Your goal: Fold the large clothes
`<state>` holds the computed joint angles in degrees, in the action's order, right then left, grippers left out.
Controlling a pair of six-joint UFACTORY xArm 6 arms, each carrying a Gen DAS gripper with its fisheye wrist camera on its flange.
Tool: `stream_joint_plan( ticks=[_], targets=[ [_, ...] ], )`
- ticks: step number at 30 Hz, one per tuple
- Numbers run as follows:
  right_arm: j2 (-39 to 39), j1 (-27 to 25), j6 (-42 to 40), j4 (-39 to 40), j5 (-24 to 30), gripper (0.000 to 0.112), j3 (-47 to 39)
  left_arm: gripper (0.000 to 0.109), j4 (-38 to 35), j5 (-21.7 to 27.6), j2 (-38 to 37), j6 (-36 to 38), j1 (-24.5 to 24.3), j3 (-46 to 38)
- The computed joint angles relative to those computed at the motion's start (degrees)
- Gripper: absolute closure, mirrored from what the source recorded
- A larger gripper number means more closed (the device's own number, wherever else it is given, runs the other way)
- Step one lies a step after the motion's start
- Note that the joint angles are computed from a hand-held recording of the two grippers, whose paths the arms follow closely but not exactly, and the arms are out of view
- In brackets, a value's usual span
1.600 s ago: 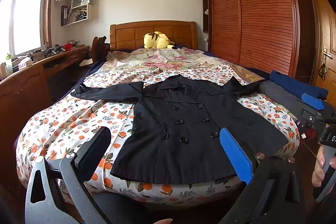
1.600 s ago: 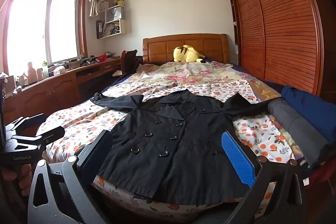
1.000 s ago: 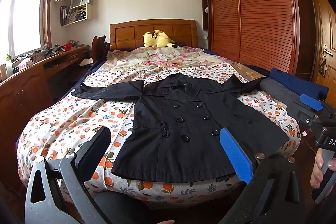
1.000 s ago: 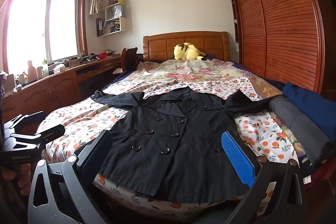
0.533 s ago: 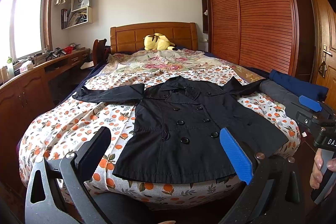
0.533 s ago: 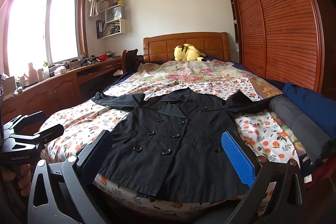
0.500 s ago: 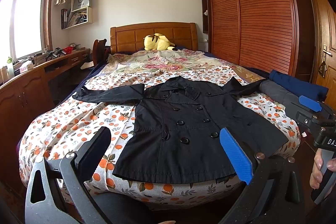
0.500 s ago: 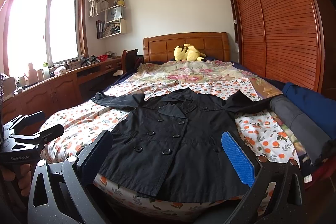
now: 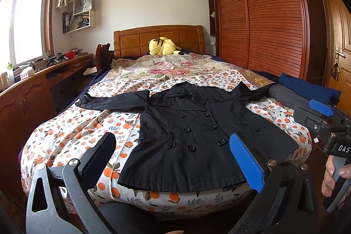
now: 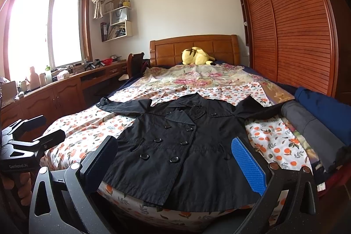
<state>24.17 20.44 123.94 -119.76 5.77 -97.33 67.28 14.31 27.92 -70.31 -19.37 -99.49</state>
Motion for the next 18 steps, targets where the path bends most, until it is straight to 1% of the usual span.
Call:
stream_joint_plan(
  ticks=[9, 18],
  targets=[
    [-0.25, -0.11, 2.37, -2.34, -0.26, 0.009, 0.03, 0.006, 0.29, 0.20, 0.07, -0.34, -0.11, -0.10],
    [0.04, -0.37, 1.74, -1.62, -0.77, 0.009, -0.19, 0.006, -0.31, 0.53, -0.21, 0.07, -0.24, 0.11]
  ],
)
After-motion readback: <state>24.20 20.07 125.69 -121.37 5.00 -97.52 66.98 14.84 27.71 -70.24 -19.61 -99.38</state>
